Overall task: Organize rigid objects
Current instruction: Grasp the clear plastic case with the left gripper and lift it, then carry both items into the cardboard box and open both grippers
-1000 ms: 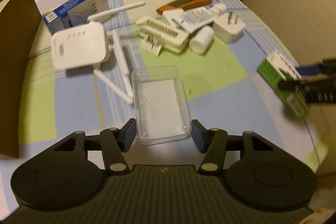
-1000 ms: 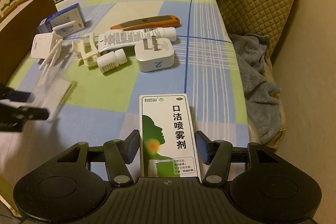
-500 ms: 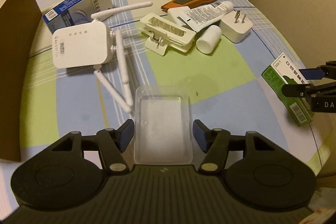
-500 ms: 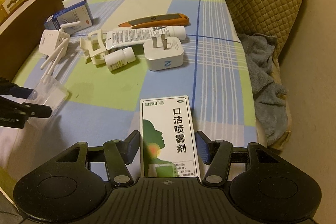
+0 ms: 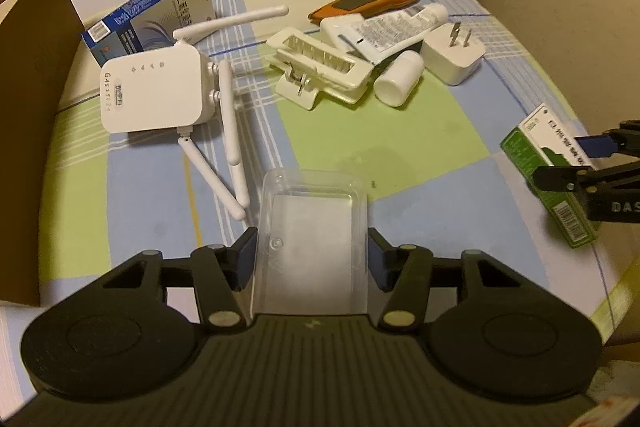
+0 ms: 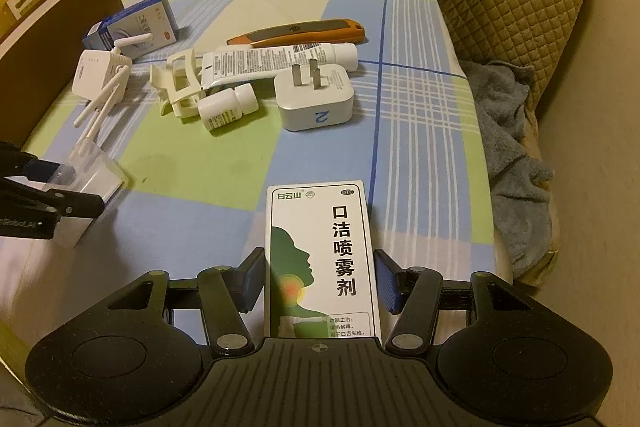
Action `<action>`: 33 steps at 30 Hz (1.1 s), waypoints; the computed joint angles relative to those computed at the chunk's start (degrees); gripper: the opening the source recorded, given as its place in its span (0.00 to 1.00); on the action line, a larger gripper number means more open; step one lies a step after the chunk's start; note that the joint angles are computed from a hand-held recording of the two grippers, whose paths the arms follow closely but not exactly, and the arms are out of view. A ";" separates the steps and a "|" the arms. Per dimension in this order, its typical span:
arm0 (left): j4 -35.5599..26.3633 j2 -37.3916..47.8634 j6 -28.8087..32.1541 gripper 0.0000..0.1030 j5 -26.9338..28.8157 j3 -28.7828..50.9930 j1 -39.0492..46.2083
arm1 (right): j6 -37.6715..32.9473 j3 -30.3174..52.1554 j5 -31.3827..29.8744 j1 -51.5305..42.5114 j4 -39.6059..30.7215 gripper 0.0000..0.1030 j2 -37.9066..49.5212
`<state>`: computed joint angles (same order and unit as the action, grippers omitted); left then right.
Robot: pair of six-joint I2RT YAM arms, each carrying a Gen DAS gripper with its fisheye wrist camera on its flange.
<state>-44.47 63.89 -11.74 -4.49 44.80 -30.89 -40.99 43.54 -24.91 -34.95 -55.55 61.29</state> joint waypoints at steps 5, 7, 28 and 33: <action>-2.62 -4.40 0.72 0.50 0.62 0.67 0.91 | 1.57 1.21 1.02 0.92 -1.33 0.51 -0.45; -4.25 -6.71 1.38 0.50 1.48 1.40 2.50 | 2.84 2.74 0.39 0.91 -3.40 0.51 -0.64; -24.99 1.25 52.52 0.50 38.78 28.84 72.09 | 67.93 17.96 13.89 69.37 13.34 0.51 -1.01; -23.47 12.02 56.69 0.50 40.47 36.64 80.67 | 74.72 26.37 20.45 80.71 20.57 0.51 12.16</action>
